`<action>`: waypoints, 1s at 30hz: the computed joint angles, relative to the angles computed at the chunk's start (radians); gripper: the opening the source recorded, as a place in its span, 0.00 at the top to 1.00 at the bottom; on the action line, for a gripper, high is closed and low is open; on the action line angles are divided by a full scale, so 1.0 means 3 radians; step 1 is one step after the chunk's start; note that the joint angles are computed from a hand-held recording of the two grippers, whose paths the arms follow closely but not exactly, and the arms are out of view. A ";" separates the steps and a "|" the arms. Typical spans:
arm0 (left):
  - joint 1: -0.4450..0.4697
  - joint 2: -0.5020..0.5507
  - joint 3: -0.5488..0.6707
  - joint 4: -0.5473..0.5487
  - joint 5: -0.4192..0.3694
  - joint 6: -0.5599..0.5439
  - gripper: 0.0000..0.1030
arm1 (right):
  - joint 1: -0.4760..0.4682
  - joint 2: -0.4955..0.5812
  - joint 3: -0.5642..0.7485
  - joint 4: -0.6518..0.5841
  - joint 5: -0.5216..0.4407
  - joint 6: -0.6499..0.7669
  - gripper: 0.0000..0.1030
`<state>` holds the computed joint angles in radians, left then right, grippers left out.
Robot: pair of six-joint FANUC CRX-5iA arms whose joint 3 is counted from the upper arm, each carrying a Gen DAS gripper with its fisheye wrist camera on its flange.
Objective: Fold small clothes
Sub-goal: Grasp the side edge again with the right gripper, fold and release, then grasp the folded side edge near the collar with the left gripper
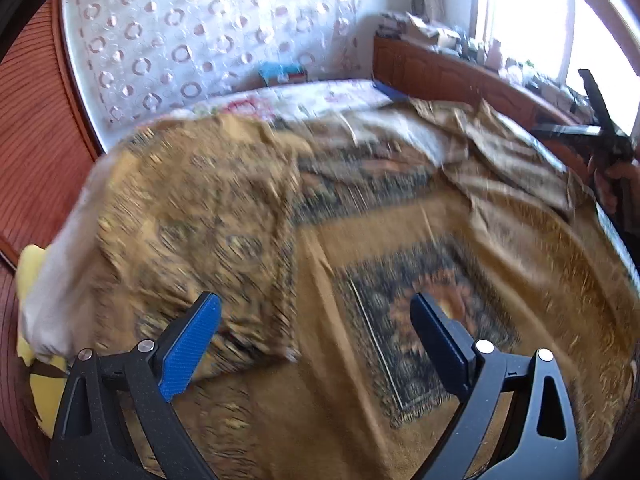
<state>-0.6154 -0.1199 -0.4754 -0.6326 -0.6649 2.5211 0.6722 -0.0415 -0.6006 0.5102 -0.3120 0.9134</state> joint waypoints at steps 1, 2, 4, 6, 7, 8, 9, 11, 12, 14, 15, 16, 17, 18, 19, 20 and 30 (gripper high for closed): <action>0.0008 -0.0044 0.0006 -0.0046 -0.0021 0.0026 0.06 | 0.0007 0.0084 0.0087 -0.0054 -0.0030 0.0069 0.39; 0.0008 -0.0091 0.0017 -0.0117 -0.0056 0.0073 0.06 | 0.0001 0.0156 0.0160 -0.0142 -0.0045 0.0173 0.39; 0.0034 -0.0170 0.0043 -0.0246 -0.0139 0.0160 0.07 | 0.0008 0.0296 0.0318 -0.0273 -0.0094 0.0344 0.39; 0.0182 -0.0242 0.0026 -0.0224 -0.0116 0.0109 0.14 | -0.0008 0.0418 0.0458 -0.0378 -0.0149 0.0492 0.39; 0.0301 -0.0278 0.0001 -0.0154 -0.0067 0.0020 0.16 | -0.0014 0.0467 0.0528 -0.0458 -0.0182 0.0590 0.39; 0.0390 -0.0302 -0.0021 -0.0099 -0.0029 -0.0044 0.19 | -0.0024 0.0521 0.0589 -0.0496 -0.0202 0.0658 0.39; 0.0516 -0.0331 -0.0051 -0.0028 0.0029 -0.0133 0.25 | -0.0022 0.0564 0.0630 -0.0491 -0.0219 0.0679 0.39; 0.0702 -0.0341 -0.0064 0.0039 0.0085 -0.0225 0.27 | -0.0037 0.0650 0.0765 -0.0644 -0.0274 0.0878 0.39; 0.0775 -0.0345 -0.0076 0.0062 0.0112 -0.0254 0.27 | -0.0044 0.0681 0.0822 -0.0733 -0.0301 0.0990 0.39; 0.0947 -0.0313 -0.0087 0.0154 0.0200 -0.0328 0.28 | -0.0049 0.0732 0.0879 -0.0766 -0.0352 0.1095 0.39; 0.1067 -0.0295 -0.0110 0.0275 0.0273 -0.0442 0.28 | -0.0044 0.0734 0.0855 -0.0720 -0.0312 0.1070 0.39; 0.1165 -0.0257 -0.0118 0.0391 0.0328 -0.0555 0.28 | -0.0044 0.0733 0.0803 -0.0589 -0.0241 0.0932 0.39; 0.1243 -0.0233 -0.0128 0.0478 0.0366 -0.0646 0.28 | -0.0055 0.0732 0.0785 -0.0589 -0.0194 0.0929 0.38; 0.1291 -0.0202 -0.0120 0.0512 0.0382 -0.0693 0.28 | -0.0064 0.0726 0.0770 -0.0623 -0.0153 0.0946 0.38; 0.1327 -0.0178 -0.0112 0.0533 0.0392 -0.0738 0.28 | -0.0078 0.0720 0.0779 -0.0730 -0.0135 0.1025 0.38; 0.1361 -0.0151 -0.0100 0.0561 0.0397 -0.0793 0.29 | -0.0090 0.0713 0.0795 -0.0836 -0.0141 0.1123 0.38; 0.1705 0.0071 -0.0025 0.1053 0.0515 -0.1442 0.49 | -0.0066 0.0705 0.0726 -0.0656 -0.0109 0.0935 0.36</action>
